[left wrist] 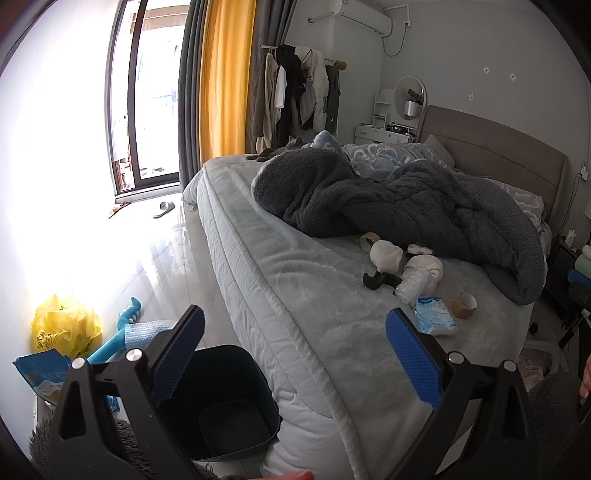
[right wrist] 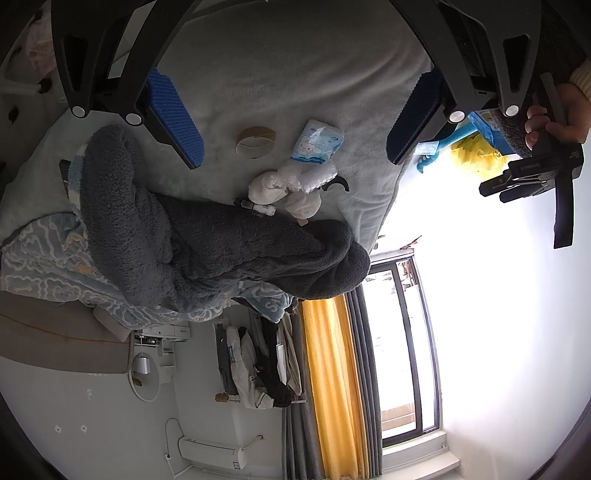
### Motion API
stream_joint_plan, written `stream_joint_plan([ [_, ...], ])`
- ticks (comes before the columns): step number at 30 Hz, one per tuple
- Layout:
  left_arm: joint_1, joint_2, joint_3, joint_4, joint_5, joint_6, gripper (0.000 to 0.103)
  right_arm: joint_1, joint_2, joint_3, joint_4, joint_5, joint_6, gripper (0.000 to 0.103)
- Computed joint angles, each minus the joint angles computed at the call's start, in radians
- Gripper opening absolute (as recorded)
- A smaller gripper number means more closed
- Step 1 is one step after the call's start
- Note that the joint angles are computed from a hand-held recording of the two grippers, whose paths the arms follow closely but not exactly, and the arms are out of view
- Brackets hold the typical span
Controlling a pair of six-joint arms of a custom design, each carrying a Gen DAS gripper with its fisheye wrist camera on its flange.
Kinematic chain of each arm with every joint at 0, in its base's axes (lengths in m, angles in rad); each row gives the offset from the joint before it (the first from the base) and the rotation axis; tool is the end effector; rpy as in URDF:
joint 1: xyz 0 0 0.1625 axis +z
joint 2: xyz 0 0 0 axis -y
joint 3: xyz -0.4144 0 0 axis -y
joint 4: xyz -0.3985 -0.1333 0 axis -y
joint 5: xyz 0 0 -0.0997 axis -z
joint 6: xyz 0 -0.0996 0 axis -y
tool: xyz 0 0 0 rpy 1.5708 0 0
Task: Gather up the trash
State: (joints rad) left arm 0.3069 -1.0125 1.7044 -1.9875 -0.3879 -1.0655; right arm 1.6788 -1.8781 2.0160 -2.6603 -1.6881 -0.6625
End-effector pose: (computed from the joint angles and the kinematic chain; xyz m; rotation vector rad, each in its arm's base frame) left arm -0.5154 -0.3999 0.1964 0.4135 2.1278 -1.2137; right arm 0.1649 -0.3923 0.5265 0.8743 -2.3584 1.2056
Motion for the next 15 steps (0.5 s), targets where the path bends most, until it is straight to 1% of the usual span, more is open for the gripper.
stream_joint_plan([
  [15,0.0,0.0,-0.001,0.002,-0.002,-0.002,0.1,0.002,0.004,0.003,-0.006,-0.004,0.0,0.1],
])
